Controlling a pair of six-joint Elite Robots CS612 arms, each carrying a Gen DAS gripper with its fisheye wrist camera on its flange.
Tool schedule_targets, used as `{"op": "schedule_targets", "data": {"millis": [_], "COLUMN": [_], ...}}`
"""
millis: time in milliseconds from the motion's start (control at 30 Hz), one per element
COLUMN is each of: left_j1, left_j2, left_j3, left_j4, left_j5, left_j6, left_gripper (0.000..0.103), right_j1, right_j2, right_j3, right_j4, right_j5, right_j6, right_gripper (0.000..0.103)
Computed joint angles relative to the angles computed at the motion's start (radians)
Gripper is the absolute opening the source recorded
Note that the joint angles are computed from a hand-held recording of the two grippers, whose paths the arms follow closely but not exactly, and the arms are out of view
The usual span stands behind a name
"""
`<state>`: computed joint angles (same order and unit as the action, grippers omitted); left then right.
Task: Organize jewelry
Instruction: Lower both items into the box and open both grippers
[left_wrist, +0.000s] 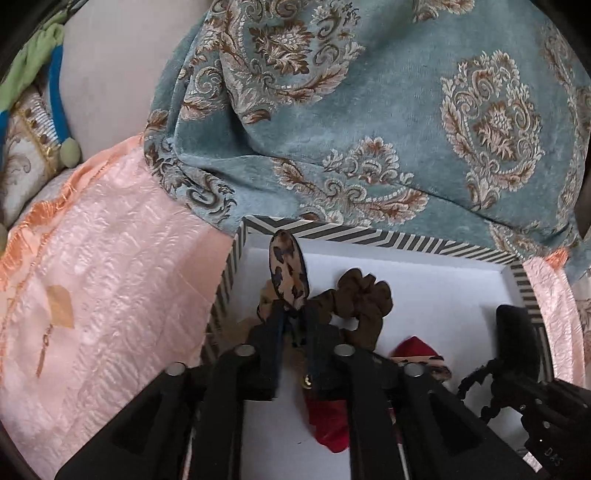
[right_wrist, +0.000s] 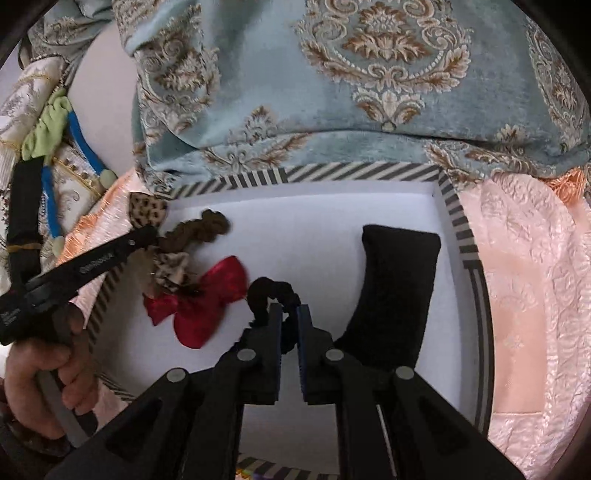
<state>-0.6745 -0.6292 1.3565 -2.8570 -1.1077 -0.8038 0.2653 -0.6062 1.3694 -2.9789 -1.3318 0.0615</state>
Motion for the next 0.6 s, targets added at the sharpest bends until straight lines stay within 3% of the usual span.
{"op": "schedule_targets", "data": {"millis": [67,100,233,467,600], "left_j1": [-0.001,-0.003,-0.005,-0.038,-0.077], "left_j2": [-0.005,-0.01,-0.031,-0.096,-0.134], "left_j3": [0.006,0.014,0.043,0.15,0.234], "left_j4": [0.005,-0.004,-0.05,-0.128,-0.166], "left_j5": [0.008,0.008,0.009,0.069,0.077], "left_j6": [-0.002,-0.002,0.004,-0.002,0.002], "left_gripper": [0.015,0.017,0.017,0.017,0.017], "right_j1": [0.0,-0.002,-0.001,-0.009,-0.021], "right_j2": [-0.002,-0.006,-0.023,-0.057,-0.097], "right_j3": [0.005,0.015,0.056,0.152,0.247], "right_j4": [-0.012,-0.036,-0.159,-0.372,-0.481], "right_j5": [0.003,0.014,-0.019,-0.088,-0.104], "right_j6": [-0.003,-0.006,0.0,0.071,0.083], "right_gripper": [0.014,0.015,0.037,0.037,0.037]}}
